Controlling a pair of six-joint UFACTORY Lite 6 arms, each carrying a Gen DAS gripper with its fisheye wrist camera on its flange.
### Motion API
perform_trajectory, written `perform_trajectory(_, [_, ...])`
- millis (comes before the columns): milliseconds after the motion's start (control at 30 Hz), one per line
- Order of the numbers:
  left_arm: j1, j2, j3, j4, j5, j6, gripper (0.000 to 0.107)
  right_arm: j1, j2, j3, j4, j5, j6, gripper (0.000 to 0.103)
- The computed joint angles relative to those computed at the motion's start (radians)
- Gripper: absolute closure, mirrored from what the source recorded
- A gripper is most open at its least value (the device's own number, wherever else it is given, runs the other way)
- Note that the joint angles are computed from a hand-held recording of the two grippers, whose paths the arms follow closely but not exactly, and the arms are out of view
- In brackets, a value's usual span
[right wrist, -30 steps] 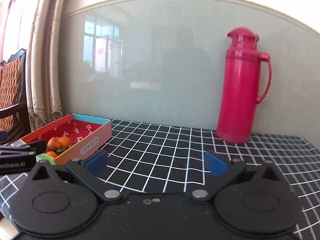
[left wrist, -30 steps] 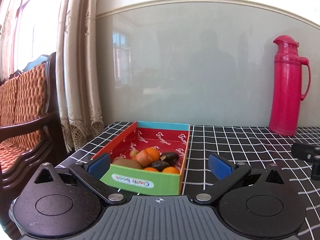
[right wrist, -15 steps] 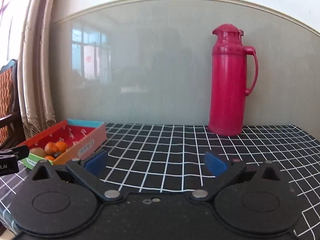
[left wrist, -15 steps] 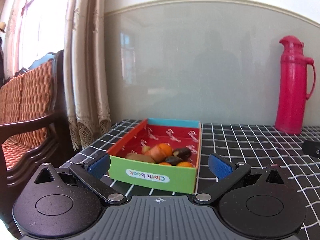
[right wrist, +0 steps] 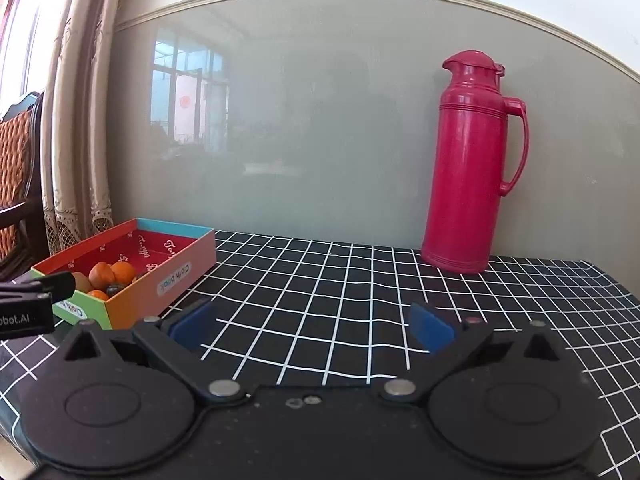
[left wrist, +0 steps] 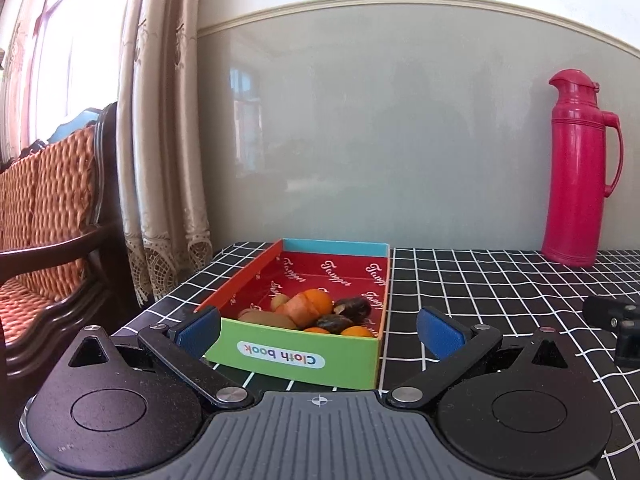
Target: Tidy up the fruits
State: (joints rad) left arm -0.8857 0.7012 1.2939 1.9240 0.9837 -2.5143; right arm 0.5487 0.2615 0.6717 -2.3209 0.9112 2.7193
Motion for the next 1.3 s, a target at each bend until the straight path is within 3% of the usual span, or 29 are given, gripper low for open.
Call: perform_trajectory(1300, [-0.003,0.012,0.014,0.000,0.006,-0.001,0.004,-0.012,-0.019,-0.019,-0.017,-0.003,0.016,0.000])
